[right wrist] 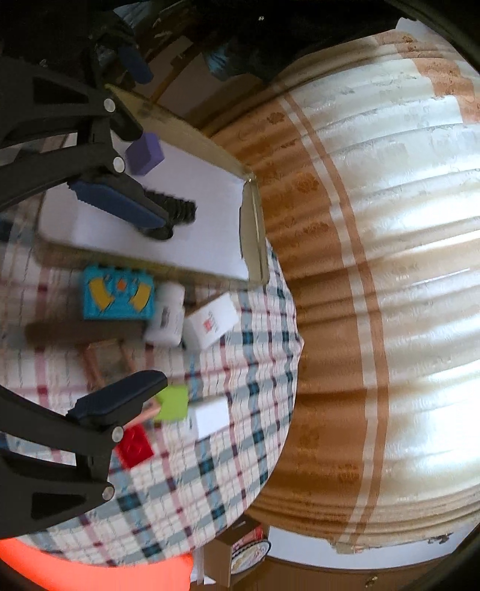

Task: Organize rigid objects
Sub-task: 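Place the purple cube and black tread piece into the white-lined box with both tools, then grasp the brown wooden bar with the right tool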

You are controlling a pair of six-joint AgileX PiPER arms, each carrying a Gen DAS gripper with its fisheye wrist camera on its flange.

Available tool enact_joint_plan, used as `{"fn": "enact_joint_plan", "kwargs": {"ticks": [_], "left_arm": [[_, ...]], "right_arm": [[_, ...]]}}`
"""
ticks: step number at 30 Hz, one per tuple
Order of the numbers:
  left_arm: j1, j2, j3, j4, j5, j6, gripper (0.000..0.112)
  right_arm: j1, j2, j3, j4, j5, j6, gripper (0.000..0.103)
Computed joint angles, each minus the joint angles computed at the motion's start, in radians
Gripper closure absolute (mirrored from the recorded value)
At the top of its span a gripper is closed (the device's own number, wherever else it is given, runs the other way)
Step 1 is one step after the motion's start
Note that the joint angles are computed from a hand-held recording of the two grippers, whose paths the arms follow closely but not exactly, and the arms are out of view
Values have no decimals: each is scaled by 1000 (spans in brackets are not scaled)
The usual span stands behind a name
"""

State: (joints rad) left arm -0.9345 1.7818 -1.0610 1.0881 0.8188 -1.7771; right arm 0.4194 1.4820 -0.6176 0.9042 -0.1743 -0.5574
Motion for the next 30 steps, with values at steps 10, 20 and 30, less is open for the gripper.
{"fn": "enact_joint_plan", "kwargs": {"ticks": [10, 20, 30], "left_arm": [[-66, 18, 6, 21, -3, -84, 13], [-107, 44, -12, 9, -11, -70, 13], [-118, 38, -4, 17, -9, -92, 13]], "right_arm": [[-113, -80, 164, -231, -33, 210, 22], [-108, -56, 218, -310, -57, 276, 22], [-75, 10, 188, -485, -24, 434, 36]]}}
